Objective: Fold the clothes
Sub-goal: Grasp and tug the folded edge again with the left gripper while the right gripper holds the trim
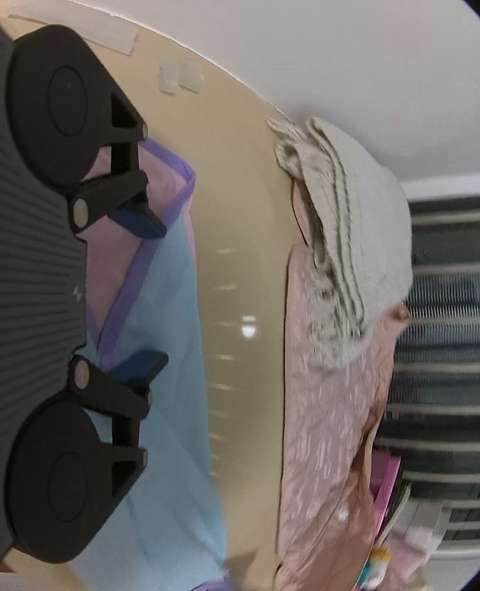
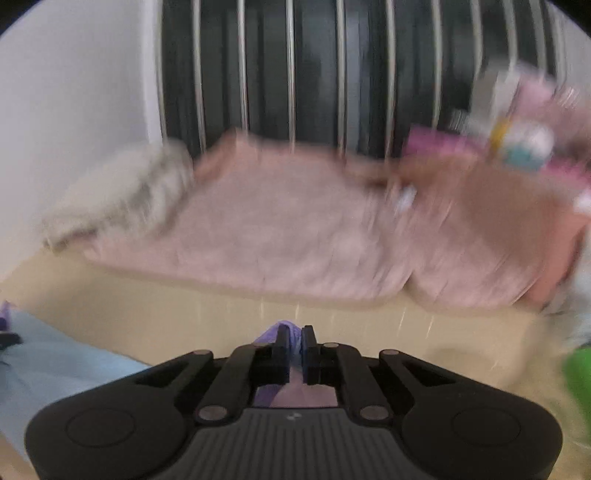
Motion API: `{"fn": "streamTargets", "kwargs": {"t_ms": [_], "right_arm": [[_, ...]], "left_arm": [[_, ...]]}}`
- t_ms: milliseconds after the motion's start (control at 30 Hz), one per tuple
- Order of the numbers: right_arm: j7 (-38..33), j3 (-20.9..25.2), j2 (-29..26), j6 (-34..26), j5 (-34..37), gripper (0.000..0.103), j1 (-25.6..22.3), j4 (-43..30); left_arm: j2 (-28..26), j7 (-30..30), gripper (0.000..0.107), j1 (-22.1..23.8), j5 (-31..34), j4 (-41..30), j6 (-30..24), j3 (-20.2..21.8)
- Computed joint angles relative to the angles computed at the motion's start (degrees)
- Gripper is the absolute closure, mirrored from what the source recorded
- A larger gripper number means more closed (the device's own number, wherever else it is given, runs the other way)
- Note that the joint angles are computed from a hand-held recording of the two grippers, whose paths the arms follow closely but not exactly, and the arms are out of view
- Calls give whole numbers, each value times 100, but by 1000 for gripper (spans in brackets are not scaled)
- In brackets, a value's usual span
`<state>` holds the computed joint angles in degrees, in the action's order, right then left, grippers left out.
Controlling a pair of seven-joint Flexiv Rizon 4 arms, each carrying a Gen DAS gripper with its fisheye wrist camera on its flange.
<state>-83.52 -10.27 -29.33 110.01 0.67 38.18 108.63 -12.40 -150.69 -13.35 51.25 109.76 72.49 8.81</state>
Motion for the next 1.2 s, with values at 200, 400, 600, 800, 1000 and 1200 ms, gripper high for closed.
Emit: {"fn": "streamTargets", "kwargs": {"t_ms": [200,400,600,800,1000,1200], "right_arm": [[-345,655,526,1238,487,97,-433,1498],[-474,1029,535,1363,685,82,-662,1753],[-130,1791,364,1652,-410,68,-1415,1441],[-145,1822,-24,1223,-1203,70,-1098,917],[173,2171,-140,1030,-1776,70,-1290,829],[255,2301,-191,955,-2284,70,-1409,851]], "left_arm": [[-100,60,28,38,-277,-80,-86,35],[169,-394,29,-186,22,-118,-805,86],[566,-715,46,350,-320,392,-420,-146],[162,135,77,737,-1336,384,237,-209],[-18,365,94,740,-1949,561,913,45],[-206,451,105,710,-2734,920,1898,312]]}}
